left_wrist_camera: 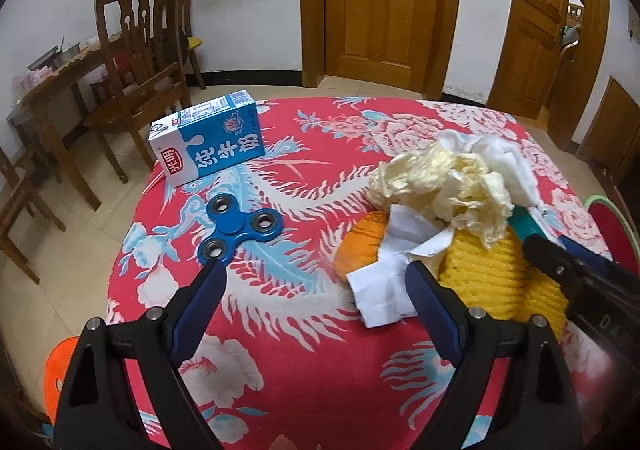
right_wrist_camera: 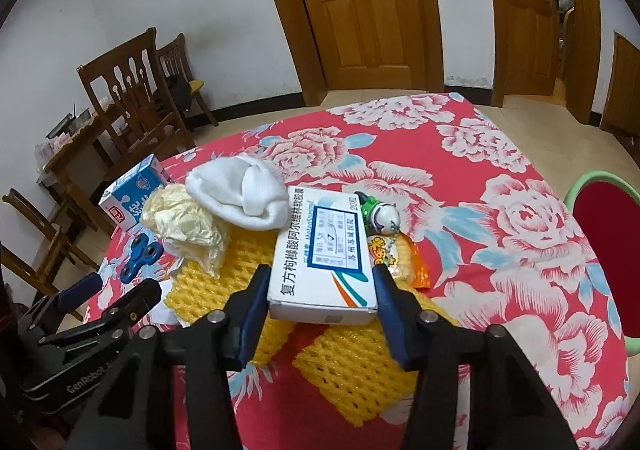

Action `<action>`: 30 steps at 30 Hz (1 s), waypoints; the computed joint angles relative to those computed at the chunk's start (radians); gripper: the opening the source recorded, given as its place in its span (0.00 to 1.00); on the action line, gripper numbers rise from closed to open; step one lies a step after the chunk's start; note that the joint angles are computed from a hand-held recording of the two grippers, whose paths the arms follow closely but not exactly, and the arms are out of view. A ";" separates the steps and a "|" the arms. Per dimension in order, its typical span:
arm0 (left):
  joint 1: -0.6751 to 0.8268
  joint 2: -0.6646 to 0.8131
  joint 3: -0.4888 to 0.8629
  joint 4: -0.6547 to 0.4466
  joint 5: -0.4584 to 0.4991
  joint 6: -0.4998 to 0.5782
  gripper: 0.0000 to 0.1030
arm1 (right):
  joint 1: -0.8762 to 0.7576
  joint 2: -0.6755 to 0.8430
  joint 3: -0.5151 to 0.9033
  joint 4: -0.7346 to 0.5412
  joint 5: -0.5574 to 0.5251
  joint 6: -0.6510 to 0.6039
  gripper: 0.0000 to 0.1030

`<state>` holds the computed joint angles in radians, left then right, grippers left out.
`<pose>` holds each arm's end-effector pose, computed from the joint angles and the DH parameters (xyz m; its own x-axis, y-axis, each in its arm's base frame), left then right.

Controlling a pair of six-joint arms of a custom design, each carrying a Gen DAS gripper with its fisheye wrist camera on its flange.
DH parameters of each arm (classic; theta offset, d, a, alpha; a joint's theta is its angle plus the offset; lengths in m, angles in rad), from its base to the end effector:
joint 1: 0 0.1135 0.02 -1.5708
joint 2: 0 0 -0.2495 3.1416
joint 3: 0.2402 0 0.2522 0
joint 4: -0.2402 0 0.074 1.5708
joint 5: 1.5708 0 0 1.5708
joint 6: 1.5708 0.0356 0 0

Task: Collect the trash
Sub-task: 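Grasp the crumpled yellowish plastic bag with the left gripper while the right lifts the box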

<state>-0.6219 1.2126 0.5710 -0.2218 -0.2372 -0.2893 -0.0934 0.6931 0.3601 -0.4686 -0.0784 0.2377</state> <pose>0.1961 -0.1303 0.1661 -0.7182 0.1736 -0.6738 0.2476 0.9688 -0.0142 0.1549 -0.0117 0.1709 -0.6861 0.3001 -0.6628 0.2061 0.9538 0.2185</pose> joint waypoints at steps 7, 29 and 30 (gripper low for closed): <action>-0.012 -0.063 0.043 -0.059 0.019 0.010 0.88 | -0.052 -0.146 -0.006 -0.102 -0.046 -0.062 0.52; -0.114 0.244 0.283 -0.039 0.106 -0.028 0.37 | -0.743 -0.112 0.067 -0.324 -0.549 -0.573 0.52; -0.115 0.240 0.279 -0.036 0.120 -0.028 0.33 | -0.758 -0.112 0.071 -0.336 -0.559 -0.587 0.52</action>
